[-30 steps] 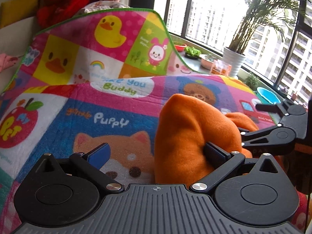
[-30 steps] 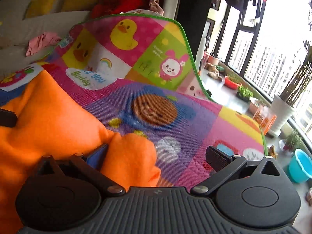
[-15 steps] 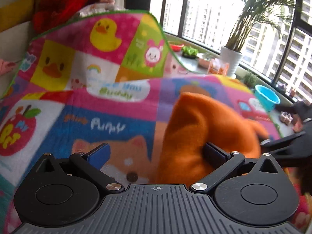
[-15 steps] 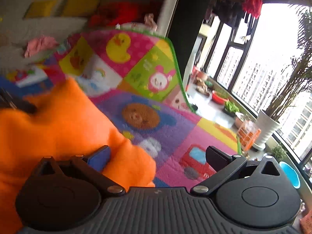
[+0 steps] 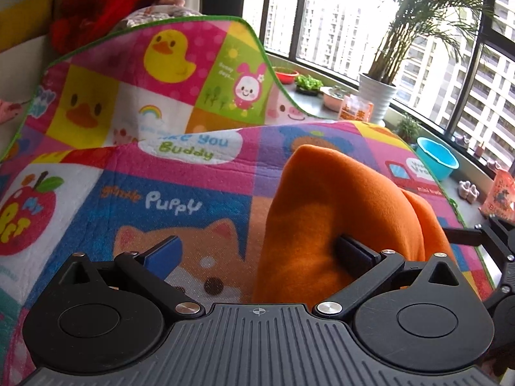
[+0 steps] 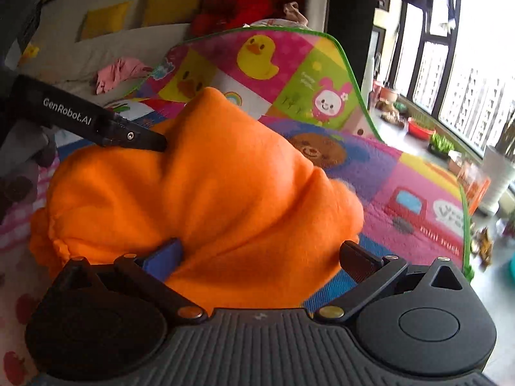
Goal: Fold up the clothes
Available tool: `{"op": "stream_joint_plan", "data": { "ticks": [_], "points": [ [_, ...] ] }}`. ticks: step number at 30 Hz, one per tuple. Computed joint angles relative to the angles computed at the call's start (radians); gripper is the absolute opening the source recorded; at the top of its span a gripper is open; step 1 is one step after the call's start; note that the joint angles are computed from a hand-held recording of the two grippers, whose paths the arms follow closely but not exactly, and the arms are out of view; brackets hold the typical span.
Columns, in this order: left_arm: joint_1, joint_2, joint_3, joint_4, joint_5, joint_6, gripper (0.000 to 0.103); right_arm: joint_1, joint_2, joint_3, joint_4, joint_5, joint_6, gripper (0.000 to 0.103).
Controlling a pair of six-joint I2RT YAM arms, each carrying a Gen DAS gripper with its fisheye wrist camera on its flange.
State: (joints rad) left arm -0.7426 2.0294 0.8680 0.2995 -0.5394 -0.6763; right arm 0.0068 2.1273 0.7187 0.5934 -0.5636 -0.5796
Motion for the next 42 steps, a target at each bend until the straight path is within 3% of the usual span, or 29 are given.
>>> {"op": "stream_joint_plan", "data": {
  "ticks": [3,8,13,18,21,28,31,36,42],
  "points": [
    [-0.008,0.001,-0.007,0.008,-0.014,0.001,0.103,-0.049,-0.020,0.019,-0.092,-0.079,0.041,0.103],
    [-0.012,-0.006,-0.015,0.008,-0.017,-0.002,0.103,-0.136,-0.033,0.034,-0.022,-0.185,0.220,0.103],
    [-0.026,-0.002,-0.012,0.004,-0.027,-0.008,0.103,-0.065,0.032,0.131,0.030,0.043,0.271,0.103],
    [-0.038,-0.005,-0.017,0.000,-0.032,-0.007,0.103,-0.019,0.082,0.272,-0.105,-0.006,0.340,0.103],
    [-0.040,-0.005,-0.023,0.004,-0.028,-0.013,0.103,0.042,0.097,0.300,-0.155,0.116,0.330,0.103],
    [-0.034,-0.006,-0.050,0.048,-0.004,-0.013,0.103,0.067,0.060,0.228,-0.143,0.214,0.359,0.103],
    [-0.021,-0.045,-0.084,0.076,0.023,-0.008,0.103,0.096,0.058,0.161,-0.042,0.287,0.302,0.103],
    [-0.006,-0.125,-0.123,0.116,0.025,-0.001,0.103,0.099,0.062,0.160,-0.028,0.291,0.293,0.103],
    [0.027,-0.001,-0.008,0.058,0.101,0.010,0.103,0.069,0.087,0.138,0.049,0.227,0.282,0.103]
  ]
}}
